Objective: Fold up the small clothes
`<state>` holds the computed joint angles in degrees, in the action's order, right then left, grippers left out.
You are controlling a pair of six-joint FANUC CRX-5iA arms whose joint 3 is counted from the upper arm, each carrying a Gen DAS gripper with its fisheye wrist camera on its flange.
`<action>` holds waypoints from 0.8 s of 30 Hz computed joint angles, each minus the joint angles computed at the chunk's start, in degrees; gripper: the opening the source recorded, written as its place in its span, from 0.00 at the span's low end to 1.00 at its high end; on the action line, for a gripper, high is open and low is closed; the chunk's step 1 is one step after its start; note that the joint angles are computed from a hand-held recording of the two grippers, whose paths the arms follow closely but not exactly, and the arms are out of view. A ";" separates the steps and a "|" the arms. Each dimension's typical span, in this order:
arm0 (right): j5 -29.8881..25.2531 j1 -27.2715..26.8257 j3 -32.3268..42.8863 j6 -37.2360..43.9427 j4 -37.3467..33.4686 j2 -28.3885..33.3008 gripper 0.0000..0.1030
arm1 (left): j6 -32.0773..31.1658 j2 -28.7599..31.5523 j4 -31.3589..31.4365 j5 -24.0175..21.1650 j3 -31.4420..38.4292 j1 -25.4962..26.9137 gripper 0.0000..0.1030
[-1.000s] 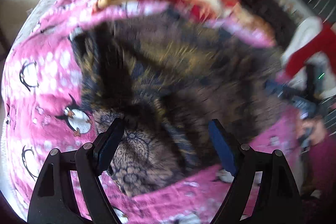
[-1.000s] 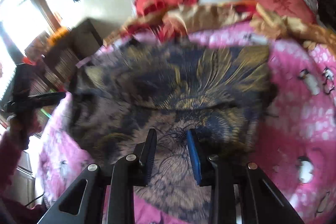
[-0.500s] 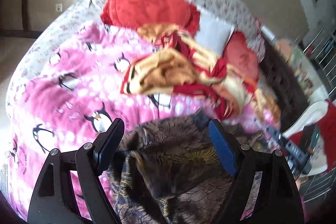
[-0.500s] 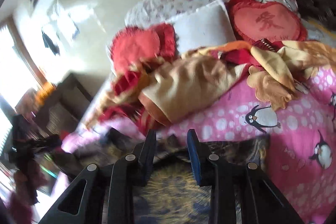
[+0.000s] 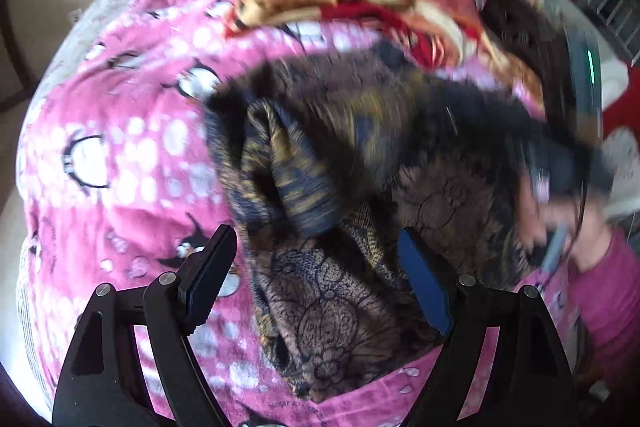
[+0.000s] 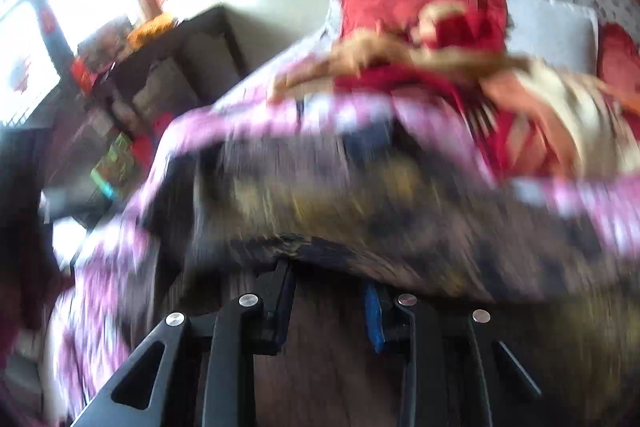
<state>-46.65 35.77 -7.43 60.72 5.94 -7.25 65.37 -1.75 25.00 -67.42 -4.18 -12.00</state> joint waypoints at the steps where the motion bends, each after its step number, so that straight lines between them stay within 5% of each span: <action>1: 1.65 -0.51 1.39 -1.98 1.34 1.94 0.28 | 0.17 0.74 -0.32 0.27 0.60 -0.36 0.80; 7: 4.26 -4.63 5.49 -9.64 -0.80 4.88 0.32 | 6.81 6.69 6.76 4.94 4.15 1.33 0.80; 10: 0.65 -4.65 1.60 -7.60 -3.14 -1.67 0.43 | 13.95 7.57 6.47 8.18 4.51 3.16 0.80; 13: -3.73 -1.88 -7.66 -13.13 3.41 -12.18 0.48 | 21.40 6.84 4.61 7.39 3.27 5.93 0.80; 18: -18.78 5.49 -23.40 -32.93 23.40 -30.51 0.59 | 16.36 -0.06 6.25 5.81 -4.06 8.06 0.80; 21: -21.91 4.17 -25.11 -36.64 16.66 -36.87 0.59 | 12.06 -5.06 7.83 4.25 -8.81 8.38 0.80; 24: -25.62 12.96 -28.76 -43.82 18.71 -43.82 0.59 | 7.72 -10.18 9.14 3.16 -13.47 8.64 0.80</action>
